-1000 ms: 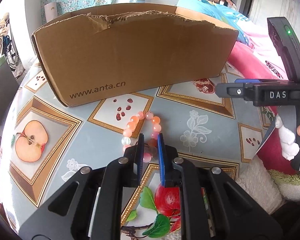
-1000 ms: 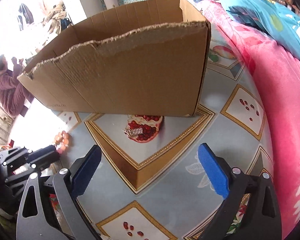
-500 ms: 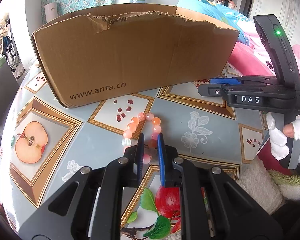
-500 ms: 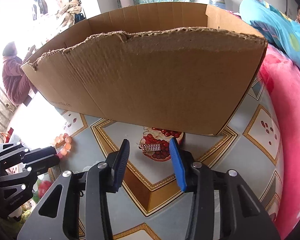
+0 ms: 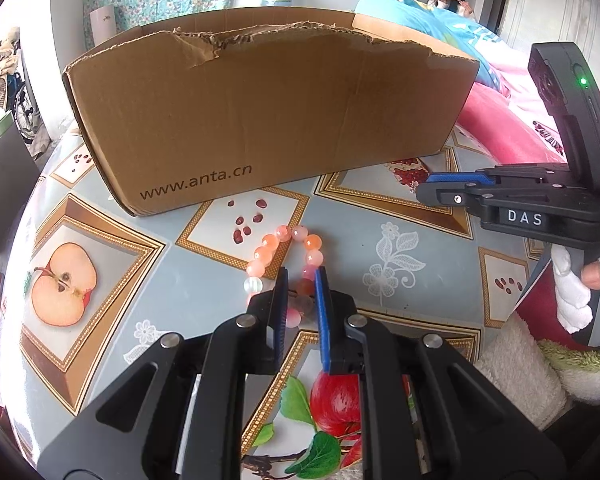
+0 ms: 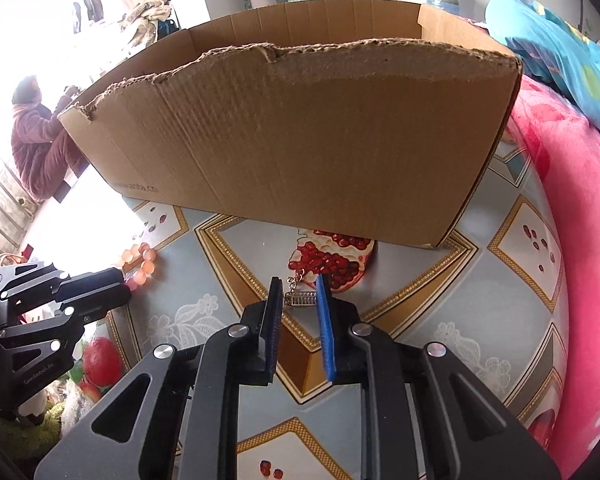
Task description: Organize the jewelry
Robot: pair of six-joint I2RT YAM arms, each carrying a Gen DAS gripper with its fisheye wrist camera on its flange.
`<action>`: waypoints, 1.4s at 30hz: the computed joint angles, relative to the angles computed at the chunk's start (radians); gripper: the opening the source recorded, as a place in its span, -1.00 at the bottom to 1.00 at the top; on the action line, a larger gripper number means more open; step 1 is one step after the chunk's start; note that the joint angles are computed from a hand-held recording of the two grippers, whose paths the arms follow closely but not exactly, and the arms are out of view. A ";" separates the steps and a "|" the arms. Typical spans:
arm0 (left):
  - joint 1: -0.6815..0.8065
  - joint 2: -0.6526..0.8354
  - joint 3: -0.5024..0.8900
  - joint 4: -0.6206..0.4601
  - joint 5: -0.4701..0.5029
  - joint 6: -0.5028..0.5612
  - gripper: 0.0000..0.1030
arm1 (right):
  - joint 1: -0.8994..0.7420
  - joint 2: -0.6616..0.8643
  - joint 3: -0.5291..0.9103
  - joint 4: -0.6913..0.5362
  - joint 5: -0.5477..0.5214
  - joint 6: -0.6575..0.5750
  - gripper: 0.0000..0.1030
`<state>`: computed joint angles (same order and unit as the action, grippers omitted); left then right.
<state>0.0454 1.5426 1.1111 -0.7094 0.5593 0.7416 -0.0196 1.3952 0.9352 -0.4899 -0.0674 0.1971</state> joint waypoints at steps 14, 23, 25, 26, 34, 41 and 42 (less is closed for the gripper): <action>-0.014 -0.025 -0.029 0.025 -0.013 -0.014 -0.73 | -0.060 -0.051 -0.002 -0.063 -0.065 -0.006 -0.46; -0.013 -0.024 -0.028 0.023 -0.011 -0.013 -0.73 | 0.047 0.030 0.051 -0.066 0.088 -0.017 -0.38; -0.013 -0.026 -0.031 0.024 -0.011 -0.014 -0.73 | 0.056 0.036 0.058 -0.071 0.114 -0.029 -0.49; -0.013 -0.027 -0.032 0.026 -0.009 -0.015 -0.73 | 0.050 0.035 0.060 -0.072 0.099 -0.029 -0.65; -0.012 -0.027 -0.035 0.027 -0.005 -0.019 -0.73 | -0.049 0.019 0.041 -0.061 -0.041 0.005 -0.88; -0.011 -0.027 -0.036 0.028 -0.006 -0.018 -0.73 | -0.103 -0.017 0.032 -0.065 -0.097 0.001 -0.92; -0.010 -0.028 -0.037 0.029 -0.005 -0.018 -0.73 | -0.114 -0.027 0.030 -0.067 -0.104 -0.005 -0.92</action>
